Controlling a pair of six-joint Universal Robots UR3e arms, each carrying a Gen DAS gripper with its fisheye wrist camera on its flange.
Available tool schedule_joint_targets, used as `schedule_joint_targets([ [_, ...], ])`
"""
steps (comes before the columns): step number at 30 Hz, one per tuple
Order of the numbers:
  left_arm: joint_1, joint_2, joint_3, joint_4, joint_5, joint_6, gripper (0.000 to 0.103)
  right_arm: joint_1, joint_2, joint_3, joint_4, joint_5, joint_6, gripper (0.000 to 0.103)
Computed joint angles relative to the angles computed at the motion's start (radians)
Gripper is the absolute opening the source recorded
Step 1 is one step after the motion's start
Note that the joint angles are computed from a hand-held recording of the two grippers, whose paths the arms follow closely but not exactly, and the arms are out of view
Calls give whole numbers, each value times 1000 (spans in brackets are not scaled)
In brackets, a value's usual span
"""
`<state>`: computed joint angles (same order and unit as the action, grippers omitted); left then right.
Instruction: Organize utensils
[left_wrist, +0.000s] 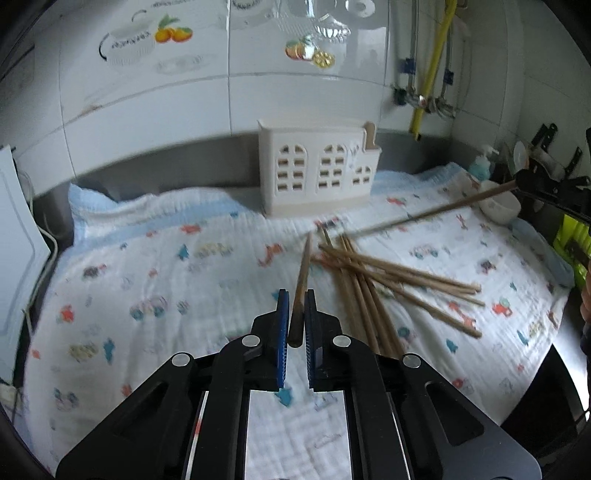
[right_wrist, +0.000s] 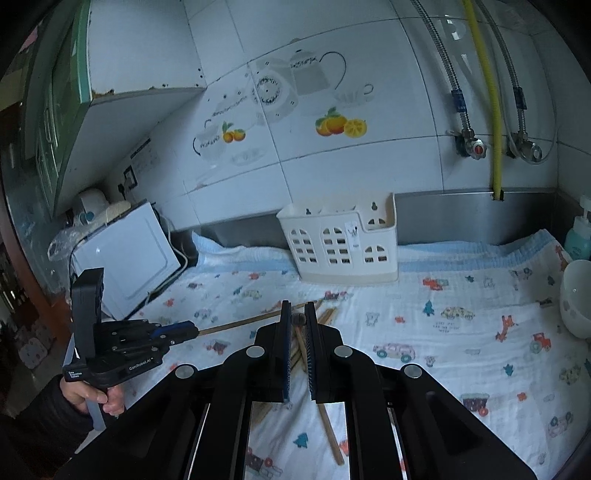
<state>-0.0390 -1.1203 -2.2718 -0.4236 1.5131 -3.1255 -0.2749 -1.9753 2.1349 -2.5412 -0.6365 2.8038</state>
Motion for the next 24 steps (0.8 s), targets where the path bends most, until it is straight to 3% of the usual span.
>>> schedule_joint_targets([
  [8, 5, -52, 133, -71, 0, 45, 2, 49, 106, -148, -20, -41, 53, 7],
  [15, 37, 23, 26, -123, -45, 47, 6, 68, 125, -192, -35, -53, 63, 7],
  [17, 43, 44, -25, -124, -57, 44, 10, 68, 120, -188, -39, -52, 62, 7],
  [19, 43, 53, -73, -112, -65, 41, 30, 72, 119, -183, -46, -53, 64, 7],
  [20, 34, 45, -90, -96, -54, 33, 34, 75, 120, -182, -47, -54, 63, 7],
  [24, 26, 0, -149, -42, -44, 12, 36, 85, 119, -175, -56, -65, 62, 7],
])
